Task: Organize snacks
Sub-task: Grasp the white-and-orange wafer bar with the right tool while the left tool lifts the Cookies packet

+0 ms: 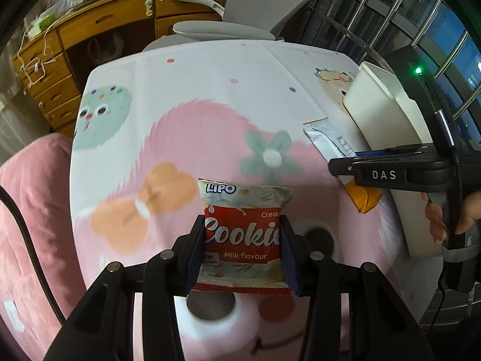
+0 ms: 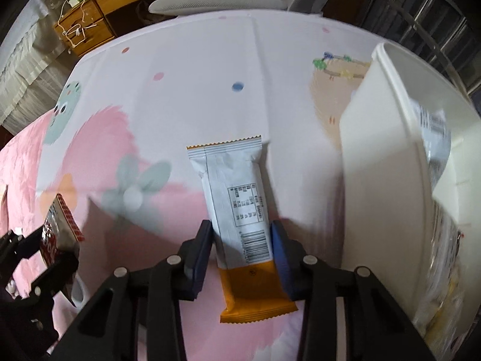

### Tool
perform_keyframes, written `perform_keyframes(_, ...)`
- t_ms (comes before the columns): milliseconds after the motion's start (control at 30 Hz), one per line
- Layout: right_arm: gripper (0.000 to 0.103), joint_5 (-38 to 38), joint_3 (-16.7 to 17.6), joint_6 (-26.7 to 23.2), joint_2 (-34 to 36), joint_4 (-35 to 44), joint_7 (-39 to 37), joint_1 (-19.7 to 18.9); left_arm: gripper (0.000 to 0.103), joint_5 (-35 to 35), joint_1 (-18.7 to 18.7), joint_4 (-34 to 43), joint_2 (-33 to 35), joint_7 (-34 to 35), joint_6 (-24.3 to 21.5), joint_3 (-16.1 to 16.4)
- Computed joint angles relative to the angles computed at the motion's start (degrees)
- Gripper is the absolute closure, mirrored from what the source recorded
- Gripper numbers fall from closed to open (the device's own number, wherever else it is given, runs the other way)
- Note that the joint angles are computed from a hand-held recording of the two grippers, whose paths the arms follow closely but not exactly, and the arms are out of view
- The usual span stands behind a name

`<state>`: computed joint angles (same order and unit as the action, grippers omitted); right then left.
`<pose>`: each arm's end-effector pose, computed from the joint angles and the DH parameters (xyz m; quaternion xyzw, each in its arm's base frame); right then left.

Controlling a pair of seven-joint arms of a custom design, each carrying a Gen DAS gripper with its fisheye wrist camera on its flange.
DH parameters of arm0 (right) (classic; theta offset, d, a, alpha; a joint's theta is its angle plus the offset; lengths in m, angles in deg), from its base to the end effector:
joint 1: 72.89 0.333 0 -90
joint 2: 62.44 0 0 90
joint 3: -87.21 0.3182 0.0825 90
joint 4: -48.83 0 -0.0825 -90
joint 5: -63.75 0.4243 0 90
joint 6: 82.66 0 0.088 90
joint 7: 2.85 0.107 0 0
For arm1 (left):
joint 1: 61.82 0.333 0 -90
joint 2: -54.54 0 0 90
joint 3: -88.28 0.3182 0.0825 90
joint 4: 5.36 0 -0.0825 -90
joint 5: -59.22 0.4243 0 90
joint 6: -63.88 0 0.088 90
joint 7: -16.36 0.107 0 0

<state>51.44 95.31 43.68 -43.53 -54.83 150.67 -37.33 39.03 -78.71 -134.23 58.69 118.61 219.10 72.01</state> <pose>0.4998 0.4588 0.3498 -0.6179 0.7827 -0.0599 0.0448 0.5028 -0.3132 0.3493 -0.4993 0.8379 -0.2200 0.0147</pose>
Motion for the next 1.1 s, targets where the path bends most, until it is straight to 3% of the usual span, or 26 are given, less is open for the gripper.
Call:
perform_keyframes(233,0.066,2.82,2.18,-0.12,-2.22,-2.00,1.82,1.86,0.059,-4.74,-1.78,-9.15,-10.01,-1.26,-1.45,1.13)
perform_keyframes(700,0.066,9.48,6.23,1.69,-8.69,-8.59,6.95,5.78,0.059,-10.08,-9.71,-23.24,-29.59,-3.17,-4.38,6.27)
perform_keyframes(1100,0.066,9.00,8.76,1.12,-18.54,-15.20,11.89,7.79,0.059,-12.46,-15.61,-23.91,-35.78,-2.04,-4.85,7.61)
